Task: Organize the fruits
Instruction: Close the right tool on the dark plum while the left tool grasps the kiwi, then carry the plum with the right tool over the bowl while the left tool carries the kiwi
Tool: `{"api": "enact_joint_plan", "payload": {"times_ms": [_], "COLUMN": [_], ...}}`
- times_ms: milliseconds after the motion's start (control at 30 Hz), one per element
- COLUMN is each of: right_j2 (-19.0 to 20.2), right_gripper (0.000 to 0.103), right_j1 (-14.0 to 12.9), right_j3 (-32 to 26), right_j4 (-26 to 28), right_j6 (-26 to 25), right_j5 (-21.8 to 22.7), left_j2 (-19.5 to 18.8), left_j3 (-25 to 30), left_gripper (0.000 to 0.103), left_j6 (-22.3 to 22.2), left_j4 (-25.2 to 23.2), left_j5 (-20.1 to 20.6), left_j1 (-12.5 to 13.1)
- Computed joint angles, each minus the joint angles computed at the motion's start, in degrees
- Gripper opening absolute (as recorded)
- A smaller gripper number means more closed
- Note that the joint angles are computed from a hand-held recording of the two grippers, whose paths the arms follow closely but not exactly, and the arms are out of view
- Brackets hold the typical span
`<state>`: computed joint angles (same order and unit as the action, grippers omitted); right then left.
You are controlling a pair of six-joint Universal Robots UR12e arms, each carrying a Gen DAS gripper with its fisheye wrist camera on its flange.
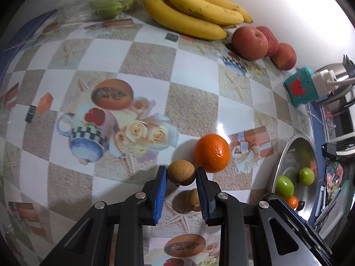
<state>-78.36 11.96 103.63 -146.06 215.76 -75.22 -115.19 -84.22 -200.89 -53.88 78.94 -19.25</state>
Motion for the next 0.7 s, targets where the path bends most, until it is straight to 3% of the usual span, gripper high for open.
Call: {"api": "enact_joint_plan", "payload": {"times_ms": [367, 700], "right_j2": [-0.9, -2.6], "right_gripper": [0.027, 0.027], "right_j1": [-0.5, -1.6], "right_j3": [0.9, 2.4], "right_j4": [-1.1, -3.1], "right_j6": [1.4, 3.2], "right_j5": [-0.5, -1.8], "left_j2": [1.4, 2.3], "left_j3": [-0.4, -0.4], "left_gripper": [0.029, 0.029], "left_j6": [-2.5, -1.4], "left_j4": [1.5, 4.0], "left_j5": [4.3, 6.2], "left_j1": [0.1, -0.9]}}
